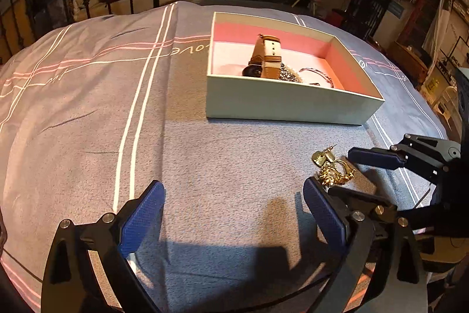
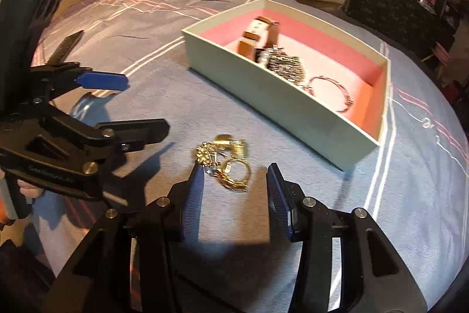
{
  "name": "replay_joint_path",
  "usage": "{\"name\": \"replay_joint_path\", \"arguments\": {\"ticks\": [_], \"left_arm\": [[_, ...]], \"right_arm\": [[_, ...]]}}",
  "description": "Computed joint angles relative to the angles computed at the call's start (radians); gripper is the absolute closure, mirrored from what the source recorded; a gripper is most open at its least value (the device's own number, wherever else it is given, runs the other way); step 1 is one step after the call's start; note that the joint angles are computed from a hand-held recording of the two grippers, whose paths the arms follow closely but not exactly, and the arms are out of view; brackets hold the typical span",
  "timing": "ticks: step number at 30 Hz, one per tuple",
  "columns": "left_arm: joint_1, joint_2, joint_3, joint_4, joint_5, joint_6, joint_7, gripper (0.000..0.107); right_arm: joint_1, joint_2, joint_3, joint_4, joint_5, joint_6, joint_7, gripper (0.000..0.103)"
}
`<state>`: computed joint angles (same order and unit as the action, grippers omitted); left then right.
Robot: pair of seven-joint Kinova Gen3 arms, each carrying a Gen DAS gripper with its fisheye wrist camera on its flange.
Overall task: Organize jewelry
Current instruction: 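Move the right tool toward the gold rings and pendants, then grasp the ornate gold ring with the right tool while the left tool grasps the gold flower pendant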
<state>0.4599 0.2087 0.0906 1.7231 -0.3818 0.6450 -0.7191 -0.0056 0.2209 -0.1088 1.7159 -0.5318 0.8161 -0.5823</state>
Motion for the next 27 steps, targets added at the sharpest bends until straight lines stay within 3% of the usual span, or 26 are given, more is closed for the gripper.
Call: {"name": "replay_joint_path", "arguments": {"ticks": [5,8,13,20,21,22,27], "left_arm": [[-0.029,-0.037,-0.002,0.043,0.023,-0.026,0.009,0.014],[-0.044,-0.053,0.006,0.060,0.037,-0.049,0.003,0.014],[-0.058,-0.054,0.024,0.064,0.062,-0.069,-0.039,0.014],[-0.031,-0.031,0.022,0.040,0.055,-0.055,-0.046,0.013],[-0.029,-0.032,0.022,0.040,0.056,-0.055,-0.048,0.013],[-0.026,-0.033,0.022,0.039,0.054,-0.052,-0.050,0.013],[-0.020,-0.022,0.032,0.028,0.069,-0.057,-0.082,0.013]], "right_arm": [[0.021,0.034,-0.016,-0.038,-0.063,0.103,0.035,0.056],[0.050,0.042,-0.028,-0.050,-0.101,0.204,0.127,0.056],[0.074,0.034,0.007,-0.036,-0.136,0.257,0.160,0.056],[0.020,-0.009,0.003,0.028,-0.121,0.120,0.169,0.056],[0.015,-0.018,0.002,0.037,-0.113,0.105,0.175,0.063],[0.015,-0.023,0.004,0.040,-0.111,0.102,0.182,0.080],[0.036,-0.042,0.027,0.067,-0.126,0.087,0.188,0.079]]}}
